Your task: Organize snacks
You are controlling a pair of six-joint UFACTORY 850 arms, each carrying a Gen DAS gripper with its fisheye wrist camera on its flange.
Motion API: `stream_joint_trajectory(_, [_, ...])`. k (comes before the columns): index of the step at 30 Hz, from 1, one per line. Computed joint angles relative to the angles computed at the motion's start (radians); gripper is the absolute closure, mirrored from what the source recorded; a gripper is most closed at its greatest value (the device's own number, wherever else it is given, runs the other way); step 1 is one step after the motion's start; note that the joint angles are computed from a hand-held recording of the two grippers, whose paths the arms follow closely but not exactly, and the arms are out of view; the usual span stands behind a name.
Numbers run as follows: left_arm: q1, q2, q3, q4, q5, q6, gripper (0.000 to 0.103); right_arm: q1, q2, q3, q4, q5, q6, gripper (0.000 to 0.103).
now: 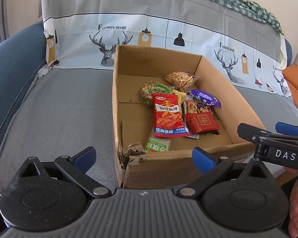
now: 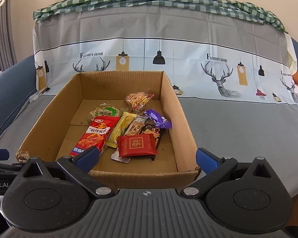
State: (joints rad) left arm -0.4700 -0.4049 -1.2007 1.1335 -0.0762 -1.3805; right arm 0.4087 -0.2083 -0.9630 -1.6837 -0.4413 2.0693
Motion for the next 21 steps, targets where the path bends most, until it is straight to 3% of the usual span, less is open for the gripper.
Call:
stream_joint_trajectory(2, [0.000,0.000,0.000,-0.045,-0.003,0.038,0.001,0.001,-0.001,-0.001,-0.007,0.000,0.000,0.001])
stream_joint_trajectory(15, [-0.004,0.005,0.006,0.135,-0.007,-0.137,0.001,0.005,-0.003,0.000,-0.017,-0.003,-0.012,0.001])
stream_joint_trajectory(21, [-0.005,0.005,0.006,0.142,-0.008,-0.144,0.001,0.005,-0.001,0.001,-0.020,-0.003,-0.012,0.001])
